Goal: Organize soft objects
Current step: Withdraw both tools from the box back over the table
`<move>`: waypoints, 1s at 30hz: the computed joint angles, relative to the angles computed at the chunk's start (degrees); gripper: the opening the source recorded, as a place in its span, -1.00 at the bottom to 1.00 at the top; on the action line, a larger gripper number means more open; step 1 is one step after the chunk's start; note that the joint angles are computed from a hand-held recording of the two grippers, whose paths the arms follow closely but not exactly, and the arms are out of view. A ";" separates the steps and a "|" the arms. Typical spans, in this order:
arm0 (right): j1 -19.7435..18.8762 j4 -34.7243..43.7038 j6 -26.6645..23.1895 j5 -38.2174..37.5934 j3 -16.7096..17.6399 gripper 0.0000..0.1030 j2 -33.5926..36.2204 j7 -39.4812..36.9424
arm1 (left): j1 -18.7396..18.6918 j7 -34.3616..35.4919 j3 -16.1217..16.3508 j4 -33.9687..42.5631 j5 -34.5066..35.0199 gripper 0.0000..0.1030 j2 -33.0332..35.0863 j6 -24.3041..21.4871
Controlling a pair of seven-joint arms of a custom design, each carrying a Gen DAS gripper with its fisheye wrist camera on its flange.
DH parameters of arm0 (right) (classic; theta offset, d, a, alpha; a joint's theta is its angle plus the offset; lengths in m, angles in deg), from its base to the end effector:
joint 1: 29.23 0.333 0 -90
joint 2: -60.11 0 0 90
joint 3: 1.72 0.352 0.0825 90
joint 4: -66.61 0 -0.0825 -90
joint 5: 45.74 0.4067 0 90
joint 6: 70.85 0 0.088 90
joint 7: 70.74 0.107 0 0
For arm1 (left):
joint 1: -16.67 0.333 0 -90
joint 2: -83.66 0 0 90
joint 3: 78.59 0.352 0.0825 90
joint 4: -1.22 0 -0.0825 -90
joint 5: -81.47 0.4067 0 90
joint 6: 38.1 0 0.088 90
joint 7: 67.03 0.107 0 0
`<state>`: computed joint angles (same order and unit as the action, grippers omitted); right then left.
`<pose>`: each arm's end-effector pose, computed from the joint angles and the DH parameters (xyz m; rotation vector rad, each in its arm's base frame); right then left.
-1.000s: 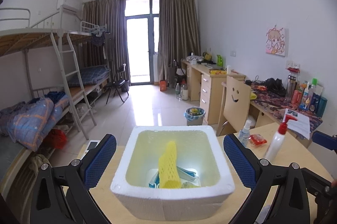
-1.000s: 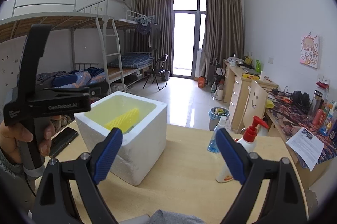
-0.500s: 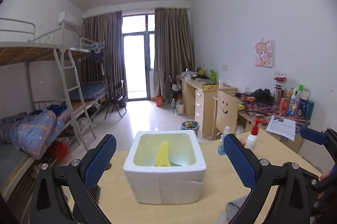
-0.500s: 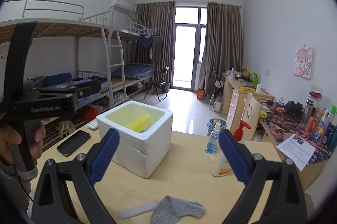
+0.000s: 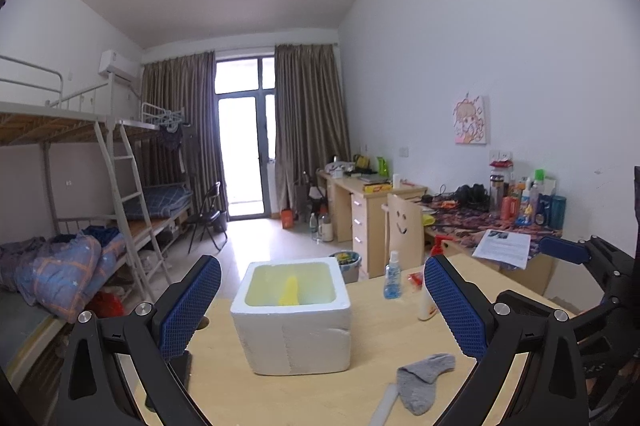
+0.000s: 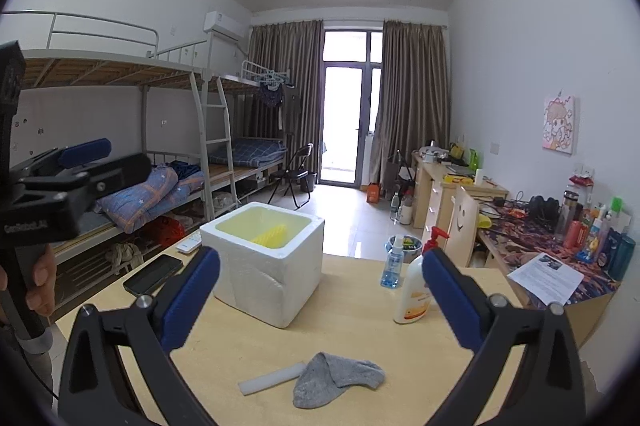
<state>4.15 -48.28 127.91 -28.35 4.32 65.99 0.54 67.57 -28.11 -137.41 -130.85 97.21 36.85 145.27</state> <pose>0.5109 0.3703 0.5967 -1.6578 0.8321 -0.7289 0.4475 -0.2515 0.6302 -1.3385 1.2404 -0.9982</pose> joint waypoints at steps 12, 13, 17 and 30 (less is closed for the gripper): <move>-0.19 -5.98 4.57 5.73 2.67 0.99 -3.78 -5.22 | -4.07 -1.97 1.76 -4.24 -0.77 0.98 -5.00 -0.64; -0.19 -6.40 5.16 6.75 2.99 0.99 -3.98 -6.09 | -4.41 -2.19 1.83 -4.58 -0.81 0.98 -5.09 -0.46; -1.23 -8.39 6.33 5.57 3.98 0.99 -4.82 -4.22 | -5.71 -2.90 1.72 -6.14 -0.86 0.98 -5.83 -0.35; -2.20 -13.59 10.65 5.02 5.54 0.99 -6.24 -1.97 | -9.70 -4.08 1.64 -11.68 -2.17 0.98 -8.69 2.80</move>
